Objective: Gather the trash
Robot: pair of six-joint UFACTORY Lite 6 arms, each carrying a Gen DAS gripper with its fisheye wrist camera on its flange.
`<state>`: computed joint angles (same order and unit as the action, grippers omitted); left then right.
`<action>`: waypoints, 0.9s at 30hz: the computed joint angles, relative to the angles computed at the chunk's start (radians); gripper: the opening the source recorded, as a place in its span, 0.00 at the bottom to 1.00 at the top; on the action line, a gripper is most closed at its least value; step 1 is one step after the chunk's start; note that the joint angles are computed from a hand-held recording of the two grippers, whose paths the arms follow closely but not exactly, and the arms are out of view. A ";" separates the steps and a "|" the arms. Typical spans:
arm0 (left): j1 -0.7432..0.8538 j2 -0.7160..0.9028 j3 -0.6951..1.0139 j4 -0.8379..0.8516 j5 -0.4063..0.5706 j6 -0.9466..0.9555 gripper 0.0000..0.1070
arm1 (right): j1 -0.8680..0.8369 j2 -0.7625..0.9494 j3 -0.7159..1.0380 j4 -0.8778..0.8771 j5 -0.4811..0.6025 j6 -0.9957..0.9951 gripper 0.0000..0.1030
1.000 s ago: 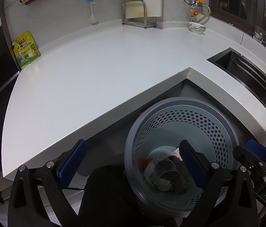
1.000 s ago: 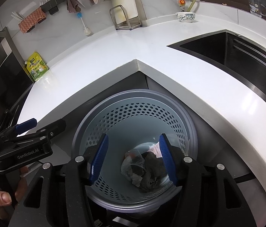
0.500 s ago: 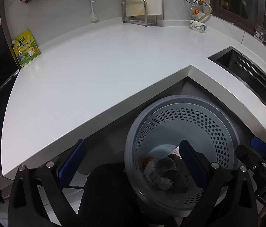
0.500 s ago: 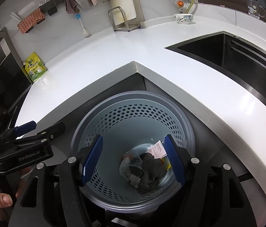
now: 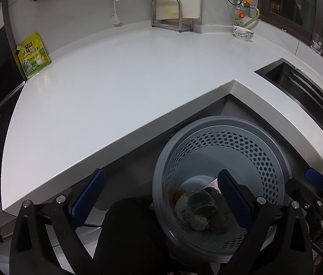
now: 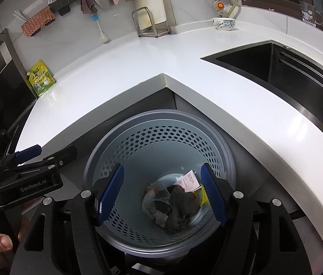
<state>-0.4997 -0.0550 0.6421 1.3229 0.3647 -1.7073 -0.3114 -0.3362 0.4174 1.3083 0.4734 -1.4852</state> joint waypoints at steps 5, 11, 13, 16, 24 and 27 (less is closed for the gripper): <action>0.001 -0.002 -0.001 0.005 -0.003 -0.010 0.90 | 0.008 -0.004 -0.004 0.003 -0.008 -0.006 0.65; -0.003 0.003 0.000 0.013 -0.001 -0.014 0.90 | 0.013 -0.001 -0.004 0.009 -0.011 -0.011 0.65; -0.005 0.006 0.004 0.006 0.003 -0.007 0.90 | 0.015 -0.001 -0.004 0.009 -0.012 -0.013 0.65; -0.007 0.006 0.005 0.005 0.004 -0.006 0.90 | 0.015 0.001 -0.003 0.010 -0.012 -0.015 0.65; -0.001 0.010 0.009 0.000 -0.014 -0.003 0.90 | 0.019 -0.001 -0.003 0.008 -0.014 -0.010 0.65; -0.001 0.003 0.003 0.011 -0.017 -0.013 0.90 | 0.023 -0.002 -0.003 0.010 -0.016 -0.010 0.65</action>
